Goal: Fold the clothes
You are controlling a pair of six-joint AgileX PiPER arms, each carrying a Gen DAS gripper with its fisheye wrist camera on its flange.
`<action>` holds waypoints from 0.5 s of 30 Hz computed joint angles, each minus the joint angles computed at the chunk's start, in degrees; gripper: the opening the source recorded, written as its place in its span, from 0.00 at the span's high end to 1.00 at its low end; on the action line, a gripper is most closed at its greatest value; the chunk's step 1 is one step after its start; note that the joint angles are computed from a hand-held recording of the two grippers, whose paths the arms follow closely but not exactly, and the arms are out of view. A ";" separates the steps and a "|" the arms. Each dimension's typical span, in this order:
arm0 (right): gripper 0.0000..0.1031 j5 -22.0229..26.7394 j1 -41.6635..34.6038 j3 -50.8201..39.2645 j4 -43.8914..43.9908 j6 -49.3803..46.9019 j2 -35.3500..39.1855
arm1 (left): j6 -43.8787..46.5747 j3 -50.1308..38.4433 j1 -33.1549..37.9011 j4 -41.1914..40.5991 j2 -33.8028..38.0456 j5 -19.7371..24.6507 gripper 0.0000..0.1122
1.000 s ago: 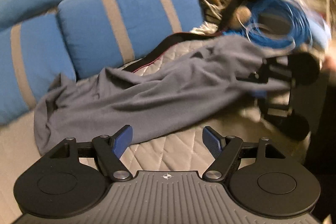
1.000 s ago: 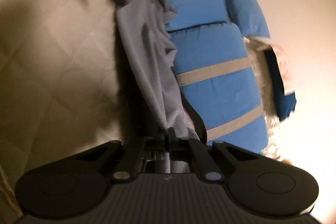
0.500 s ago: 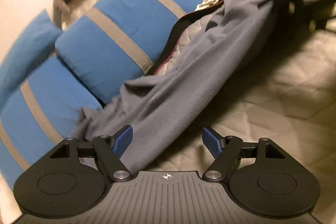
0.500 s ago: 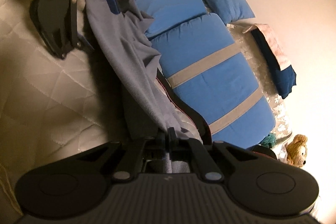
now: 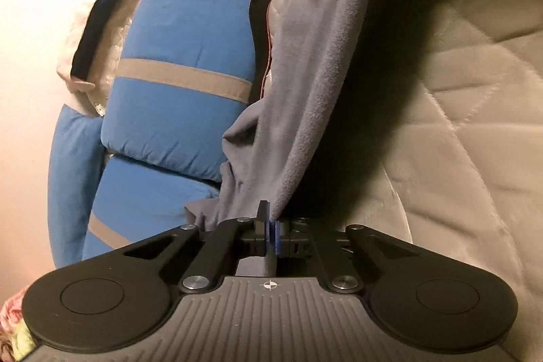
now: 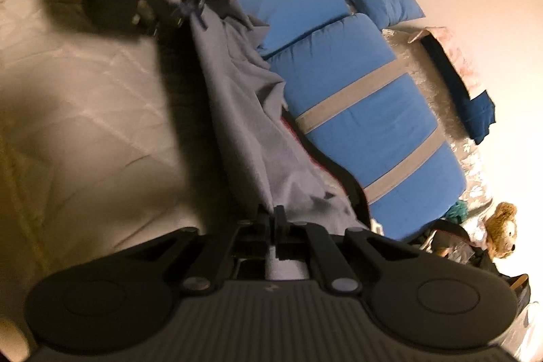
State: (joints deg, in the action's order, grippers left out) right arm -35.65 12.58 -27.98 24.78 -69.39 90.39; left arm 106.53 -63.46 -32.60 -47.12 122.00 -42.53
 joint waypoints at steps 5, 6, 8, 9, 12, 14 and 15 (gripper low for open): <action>0.58 2.58 -6.67 7.61 -3.66 -0.58 -8.48 | -0.33 7.49 0.00 1.60 -6.58 0.91 0.98; 0.51 3.21 -8.84 8.81 -4.42 -1.65 -10.13 | -0.48 8.78 -0.10 2.04 -7.54 1.03 0.98; 0.39 5.02 -13.93 10.48 -7.12 -2.77 -13.02 | -0.60 10.84 -0.38 2.52 -9.17 1.44 0.98; 0.35 6.26 -16.83 10.78 -9.12 -2.64 -14.09 | -0.97 11.71 -0.57 2.88 -9.81 1.54 0.98; 0.33 9.91 -26.12 9.62 -15.50 -0.96 -15.07 | -1.99 14.15 -1.18 4.05 -11.43 1.80 0.98; 0.33 11.79 -31.34 7.95 -19.78 0.65 -14.53 | -1.54 14.90 -1.53 4.12 -11.69 1.66 0.98; 0.33 12.64 -33.61 6.88 -22.11 1.58 -14.00 | -1.29 14.88 -1.57 3.96 -11.65 1.72 0.98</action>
State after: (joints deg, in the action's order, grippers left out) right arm -23.01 -21.03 -21.10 2.67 -67.81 76.39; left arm 105.23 -48.58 -34.17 -43.16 110.35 -40.82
